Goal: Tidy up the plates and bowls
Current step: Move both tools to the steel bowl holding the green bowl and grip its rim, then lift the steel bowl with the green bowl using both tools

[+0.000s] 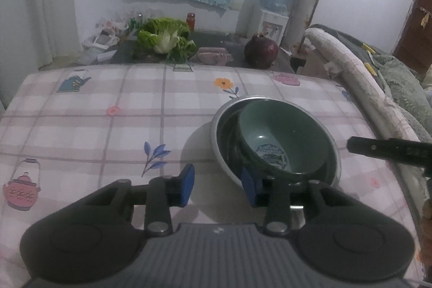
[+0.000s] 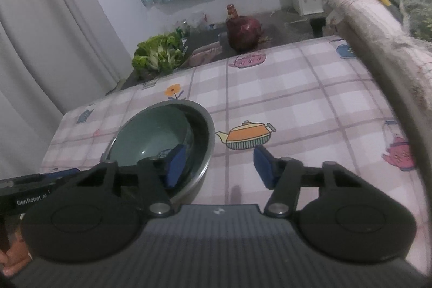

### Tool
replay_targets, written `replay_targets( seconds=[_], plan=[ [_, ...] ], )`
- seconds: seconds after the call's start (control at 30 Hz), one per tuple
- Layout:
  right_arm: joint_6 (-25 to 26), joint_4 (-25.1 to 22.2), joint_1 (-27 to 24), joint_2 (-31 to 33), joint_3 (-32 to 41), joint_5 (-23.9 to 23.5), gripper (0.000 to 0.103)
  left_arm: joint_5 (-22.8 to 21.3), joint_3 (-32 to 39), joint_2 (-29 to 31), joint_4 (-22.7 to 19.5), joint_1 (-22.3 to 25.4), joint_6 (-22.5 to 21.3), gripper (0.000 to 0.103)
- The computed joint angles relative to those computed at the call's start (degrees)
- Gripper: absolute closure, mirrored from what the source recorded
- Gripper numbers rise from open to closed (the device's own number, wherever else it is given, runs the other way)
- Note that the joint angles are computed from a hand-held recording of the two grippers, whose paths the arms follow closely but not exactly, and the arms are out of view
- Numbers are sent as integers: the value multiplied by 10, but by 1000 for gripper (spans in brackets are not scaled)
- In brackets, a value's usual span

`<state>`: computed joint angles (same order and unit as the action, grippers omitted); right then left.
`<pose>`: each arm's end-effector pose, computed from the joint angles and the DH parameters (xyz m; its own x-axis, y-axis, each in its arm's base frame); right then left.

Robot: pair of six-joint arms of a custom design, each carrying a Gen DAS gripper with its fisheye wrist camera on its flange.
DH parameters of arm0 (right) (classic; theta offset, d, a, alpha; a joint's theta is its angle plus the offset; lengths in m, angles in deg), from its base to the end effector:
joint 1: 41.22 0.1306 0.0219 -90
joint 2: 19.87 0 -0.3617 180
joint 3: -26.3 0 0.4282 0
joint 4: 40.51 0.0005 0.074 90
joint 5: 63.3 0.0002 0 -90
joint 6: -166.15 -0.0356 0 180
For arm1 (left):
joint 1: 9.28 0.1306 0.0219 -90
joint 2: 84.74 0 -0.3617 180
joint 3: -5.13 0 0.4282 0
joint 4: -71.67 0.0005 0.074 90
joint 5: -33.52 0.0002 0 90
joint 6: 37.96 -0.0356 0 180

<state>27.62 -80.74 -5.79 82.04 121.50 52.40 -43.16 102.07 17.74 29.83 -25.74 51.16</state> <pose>0.4933 0.3314 0.3568 -0.6049 0.3983 -0.6896 0.2599 0.9173 0.3018 0.5726 -0.1783 0.3623 -0.6991 0.2221 -0.6797 0.4361 0.8857 -0.1591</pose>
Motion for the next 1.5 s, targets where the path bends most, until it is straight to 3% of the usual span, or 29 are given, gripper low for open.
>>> replay_targets(
  seconds=[0.27, 0.5, 1.03, 1.17, 1.5],
  plan=[
    [21, 4, -18, 37, 19, -44, 66, -11, 29, 33, -13, -8, -4, 66],
    [34, 9, -25, 59, 35, -64, 71, -16, 51, 59, -20, -14, 2, 72],
    [38, 39, -36, 89, 48, -85, 81, -56, 54, 80, 18, -28, 2, 77],
    [46, 46, -34, 91, 49, -88, 90, -74, 48, 76, 24, -36, -15, 82],
    [49, 48, -31, 90, 48, -79, 90, -57, 50, 75, 17, -30, -3, 83]
  ],
)
